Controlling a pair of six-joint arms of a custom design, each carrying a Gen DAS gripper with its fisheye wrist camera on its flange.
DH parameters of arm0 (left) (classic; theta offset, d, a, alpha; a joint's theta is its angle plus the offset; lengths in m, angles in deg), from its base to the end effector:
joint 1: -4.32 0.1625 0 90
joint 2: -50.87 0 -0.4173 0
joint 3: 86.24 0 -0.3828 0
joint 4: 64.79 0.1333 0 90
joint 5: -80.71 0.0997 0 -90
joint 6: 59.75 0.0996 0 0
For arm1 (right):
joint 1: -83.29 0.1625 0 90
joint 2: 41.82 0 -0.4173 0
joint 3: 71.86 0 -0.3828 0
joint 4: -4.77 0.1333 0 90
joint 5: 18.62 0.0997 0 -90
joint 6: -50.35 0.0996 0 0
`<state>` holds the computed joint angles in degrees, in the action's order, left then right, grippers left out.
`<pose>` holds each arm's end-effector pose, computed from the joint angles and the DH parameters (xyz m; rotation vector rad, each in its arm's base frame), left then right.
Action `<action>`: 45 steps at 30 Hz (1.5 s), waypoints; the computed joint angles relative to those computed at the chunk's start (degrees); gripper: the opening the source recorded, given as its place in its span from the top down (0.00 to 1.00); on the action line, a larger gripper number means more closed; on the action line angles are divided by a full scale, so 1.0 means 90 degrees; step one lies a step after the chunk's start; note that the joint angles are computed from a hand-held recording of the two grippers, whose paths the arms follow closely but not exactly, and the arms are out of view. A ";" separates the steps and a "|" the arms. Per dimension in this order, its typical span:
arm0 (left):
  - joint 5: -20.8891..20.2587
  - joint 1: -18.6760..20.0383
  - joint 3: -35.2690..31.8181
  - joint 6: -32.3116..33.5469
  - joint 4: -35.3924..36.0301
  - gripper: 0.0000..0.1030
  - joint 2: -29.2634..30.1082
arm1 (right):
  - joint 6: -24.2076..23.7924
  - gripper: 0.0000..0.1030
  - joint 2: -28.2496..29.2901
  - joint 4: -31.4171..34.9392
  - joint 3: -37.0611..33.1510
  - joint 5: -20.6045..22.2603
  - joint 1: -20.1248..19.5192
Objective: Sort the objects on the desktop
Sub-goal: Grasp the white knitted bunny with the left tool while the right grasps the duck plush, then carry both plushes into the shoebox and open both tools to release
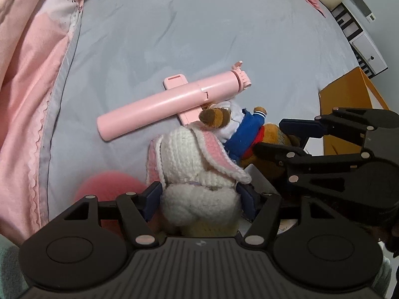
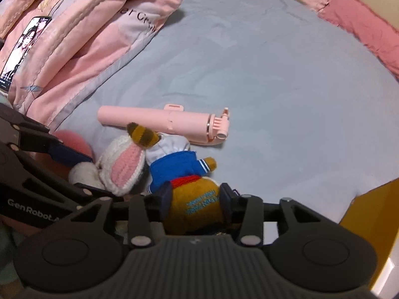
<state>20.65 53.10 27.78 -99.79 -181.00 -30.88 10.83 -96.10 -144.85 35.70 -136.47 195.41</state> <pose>-0.1744 -0.4768 0.2747 0.0649 2.6549 -0.3557 0.2993 -0.5059 0.1179 1.3238 -2.2897 0.0456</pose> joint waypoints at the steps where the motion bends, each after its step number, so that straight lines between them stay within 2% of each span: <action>1: -0.0018 0.0014 0.0006 0.0017 0.0009 0.23 0.0003 | 0.0056 0.52 0.0020 0.0178 -0.0084 -0.0011 -0.0020; 5: -0.0128 0.0066 -0.0012 0.0176 0.0040 0.20 0.0005 | -0.0062 0.39 0.0168 0.0620 -0.0331 -0.0132 -0.0045; 10: -0.0185 0.0127 0.0002 0.0291 0.0024 0.17 -0.0013 | -0.0309 0.36 0.0407 0.0476 -0.0387 -0.0404 0.0008; 16: -0.0046 -0.0039 0.0106 0.0459 -0.0075 0.31 -0.0066 | -0.0551 0.40 0.0551 -0.0343 -0.0115 -0.0682 0.0012; 19: 0.0035 -0.0104 0.0216 0.0421 -0.0246 0.37 -0.0213 | -0.0427 0.44 0.0417 -0.0616 0.0015 -0.0534 0.0047; 22: 0.0149 -0.0235 0.0311 0.0377 -0.0317 0.40 -0.0369 | -0.0155 0.44 0.0100 -0.0681 0.0180 -0.0237 0.0084; 25: 0.0327 -0.0493 0.0449 0.0391 -0.0538 0.40 -0.0558 | 0.0035 0.44 -0.0231 -0.1041 0.0407 -0.0077 0.0158; 30: 0.0624 -0.1074 0.0512 0.0490 -0.0797 0.40 -0.0754 | 0.0580 0.44 -0.1041 -0.1401 0.0794 0.0342 0.0278; 33: 0.0660 -0.1438 0.0514 0.0723 -0.1045 0.40 -0.0758 | 0.0749 0.44 -0.1617 -0.1793 0.1081 0.0339 0.0393; 37: 0.0364 -0.1766 0.0366 0.1356 -0.1661 0.40 -0.0546 | 0.0817 0.44 -0.2364 -0.2279 0.1467 0.0281 0.0433; 40: 0.0121 -0.1939 0.0217 0.1724 -0.2063 0.40 -0.0228 | 0.0733 0.44 -0.2878 -0.2698 0.1740 0.0003 0.0420; 42: -0.0130 -0.2007 0.0107 0.1918 -0.2322 0.40 0.0018 | 0.0811 0.44 -0.3147 -0.2746 0.1861 -0.0270 0.0382; 45: -0.0521 -0.2093 -0.0041 0.2173 -0.2740 0.40 0.0438 | 0.1237 0.44 -0.3560 -0.2476 0.1996 -0.0625 0.0205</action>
